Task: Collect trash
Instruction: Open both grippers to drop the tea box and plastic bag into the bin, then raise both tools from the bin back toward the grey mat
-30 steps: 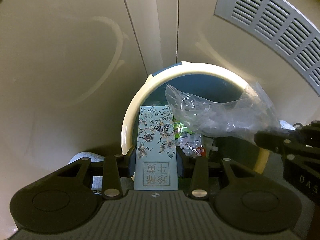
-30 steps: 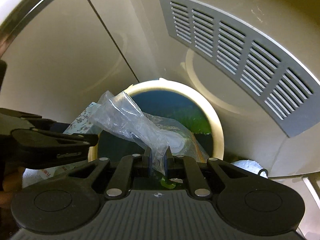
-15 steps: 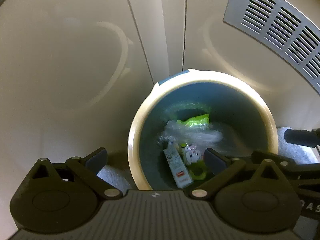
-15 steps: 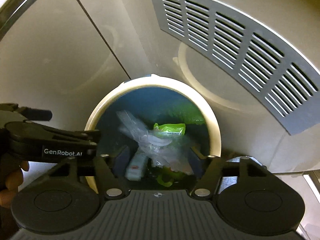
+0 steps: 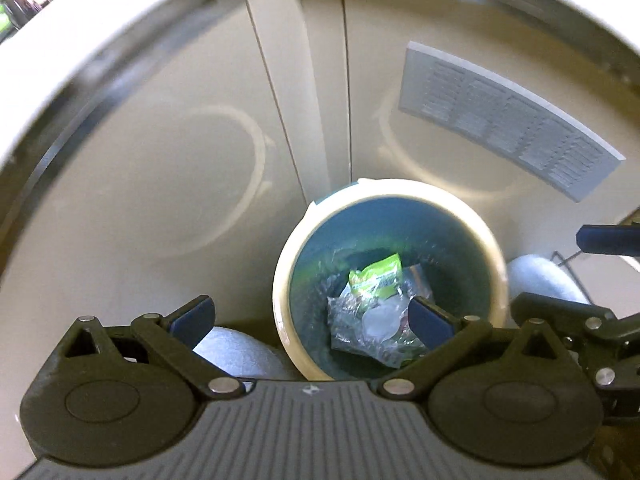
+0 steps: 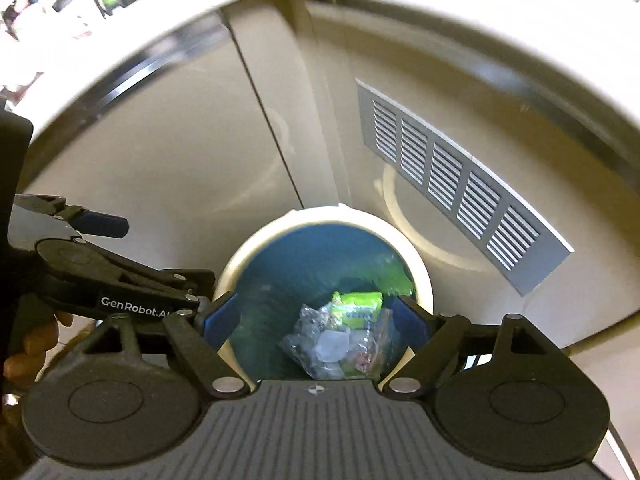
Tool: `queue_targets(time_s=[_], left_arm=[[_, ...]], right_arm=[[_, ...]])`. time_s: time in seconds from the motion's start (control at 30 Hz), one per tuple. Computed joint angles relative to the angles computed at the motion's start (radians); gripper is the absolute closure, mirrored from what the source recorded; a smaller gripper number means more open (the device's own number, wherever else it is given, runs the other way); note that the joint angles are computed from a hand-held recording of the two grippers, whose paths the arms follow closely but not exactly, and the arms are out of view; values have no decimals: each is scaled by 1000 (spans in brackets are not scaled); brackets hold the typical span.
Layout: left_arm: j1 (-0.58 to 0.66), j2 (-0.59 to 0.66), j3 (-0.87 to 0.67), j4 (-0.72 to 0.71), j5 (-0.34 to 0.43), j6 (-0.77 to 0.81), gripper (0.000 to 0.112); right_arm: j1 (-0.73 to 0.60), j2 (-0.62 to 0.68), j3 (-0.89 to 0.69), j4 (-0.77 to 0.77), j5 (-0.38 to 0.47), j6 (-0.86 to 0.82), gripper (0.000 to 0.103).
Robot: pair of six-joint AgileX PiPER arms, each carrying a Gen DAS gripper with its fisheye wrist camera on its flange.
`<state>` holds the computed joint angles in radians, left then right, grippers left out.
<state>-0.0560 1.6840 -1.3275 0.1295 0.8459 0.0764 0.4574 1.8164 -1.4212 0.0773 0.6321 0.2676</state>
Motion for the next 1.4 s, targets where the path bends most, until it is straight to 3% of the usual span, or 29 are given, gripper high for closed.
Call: queue_targets(time_s=[0.27,0.43,0.57,1.17,1.4], left_arm=[[-33,-200,94,26,-37,7,10],[-62,-261,77,26,-12,8,10],[-98,-292,60,46,10,-17,10],[-143,-340,60,79,35,-71,10],[-136,-326,13,46,30,-8,10]], right_arm=[[19,-215,161,-55,-77,50,9],[34,-335,246,-143,-129,127,4],[40,-404,274,-184,-124,161,4],[63,-471,322,-297,-154,292,2],[45,-469,292,-257,-146,221,2]])
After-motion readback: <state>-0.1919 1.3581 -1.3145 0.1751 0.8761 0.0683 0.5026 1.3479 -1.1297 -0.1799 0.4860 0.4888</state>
